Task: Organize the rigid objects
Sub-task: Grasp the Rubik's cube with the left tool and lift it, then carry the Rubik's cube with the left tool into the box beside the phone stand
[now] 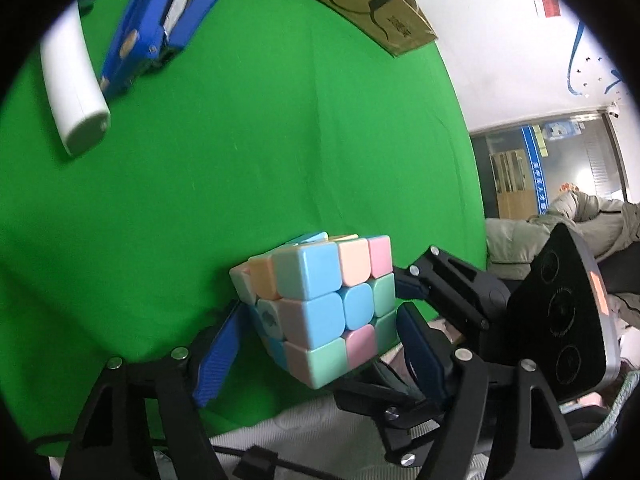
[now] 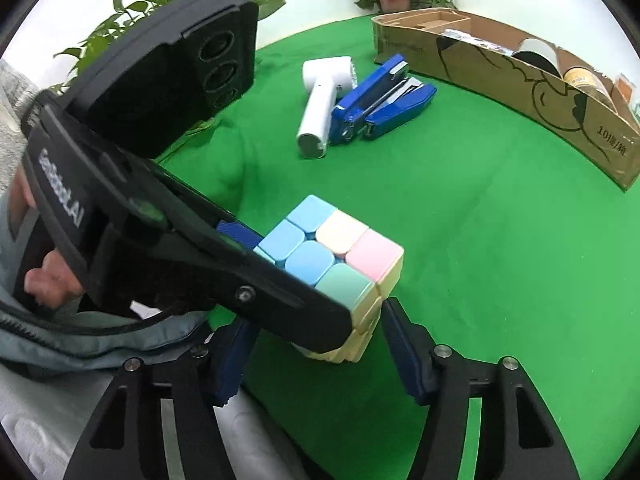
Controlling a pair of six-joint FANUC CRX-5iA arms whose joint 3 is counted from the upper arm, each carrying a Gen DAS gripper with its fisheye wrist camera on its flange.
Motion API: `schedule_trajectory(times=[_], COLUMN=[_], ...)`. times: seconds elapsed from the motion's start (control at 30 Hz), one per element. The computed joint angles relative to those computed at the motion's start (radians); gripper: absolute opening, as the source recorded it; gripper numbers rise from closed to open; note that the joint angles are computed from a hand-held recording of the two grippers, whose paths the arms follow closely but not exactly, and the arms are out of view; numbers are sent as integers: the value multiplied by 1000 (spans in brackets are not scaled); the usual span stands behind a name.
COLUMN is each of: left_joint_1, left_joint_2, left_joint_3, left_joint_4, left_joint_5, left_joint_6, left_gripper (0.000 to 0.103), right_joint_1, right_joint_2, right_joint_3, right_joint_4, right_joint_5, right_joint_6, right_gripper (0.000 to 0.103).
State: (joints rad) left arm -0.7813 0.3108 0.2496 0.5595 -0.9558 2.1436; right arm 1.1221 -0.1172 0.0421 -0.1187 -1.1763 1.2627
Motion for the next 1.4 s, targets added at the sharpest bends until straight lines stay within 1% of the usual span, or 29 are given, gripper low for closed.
schedule_trajectory(times=[0.13, 0.17, 0.2, 0.23, 0.27, 0.33, 0.5, 0.6, 0.67, 0.77, 0.8, 0.83, 0.87, 0.93, 1.0, 1.07, 1.13, 1.2, 1.27, 1.37, 1.4], left_joint_1=[-5, -3, -3, -6, -5, 2, 7, 6, 14, 28, 35, 44, 50, 49, 54, 56, 62, 75, 86, 100, 102], left_joint_2=[29, 23, 36, 51, 59, 52, 73, 85, 73, 85, 80, 67, 52, 43, 27, 31, 47, 40, 29, 3, 1], left_joint_3=[91, 86, 119, 147, 164, 160, 235, 296, 302, 344, 331, 297, 265, 253, 211, 199, 212, 182, 148, 79, 73], left_joint_4=[-92, -100, -122, -135, -141, -134, -201, -255, -277, -303, -294, -269, -251, -273, -260, -258, -262, -239, -219, -175, -166], left_joint_5=[-45, -47, -70, -87, -98, -67, -93, -123, -130, -152, -147, -123, -99, -103, -85, -77, -80, -47, -23, 39, 44], left_joint_6=[48, 45, 55, 65, 62, 64, 95, 114, 108, 89, 82, 71, 56, 76, 76, 83, 105, 124, 137, 128, 126], left_gripper=[70, 70, 68, 61, 62, 60, 58, 54, 54, 53, 51, 49, 49, 49, 50, 50, 50, 50, 50, 50, 50], right_joint_1=[20, 21, 18, 21, 24, 34, 4, 6, -8, -44, -61, -73, -85, -116, -150, -160, -167, -189, -197, -210, -220], right_joint_2=[11, 13, 13, 9, 7, 21, 61, 77, 96, 131, 144, 153, 156, 150, 129, 131, 160, 187, 214, 240, 245], right_joint_3=[-6, -4, -2, -6, -8, 7, 55, 67, 90, 135, 152, 161, 161, 149, 122, 116, 134, 162, 181, 206, 216], right_joint_4=[84, 98, 106, 134, 163, 226, 235, 282, 288, 255, 226, 206, 184, 133, 73, 64, 73, 27, 14, -27, -63], right_joint_5=[28, 38, 54, 80, 98, 107, 119, 130, 138, 137, 127, 117, 110, 109, 140, 143, 132, 127, 129, 139, 143], right_joint_6=[-64, -77, -84, -103, -119, -116, -103, -129, -136, -120, -103, -98, -101, -120, -122, -115, -97, -43, 0, 81, 113], right_gripper=[59, 59, 58, 58, 58, 58, 58, 58, 58, 56, 51, 48, 43, 43, 46, 46, 46, 48, 51, 51, 51])
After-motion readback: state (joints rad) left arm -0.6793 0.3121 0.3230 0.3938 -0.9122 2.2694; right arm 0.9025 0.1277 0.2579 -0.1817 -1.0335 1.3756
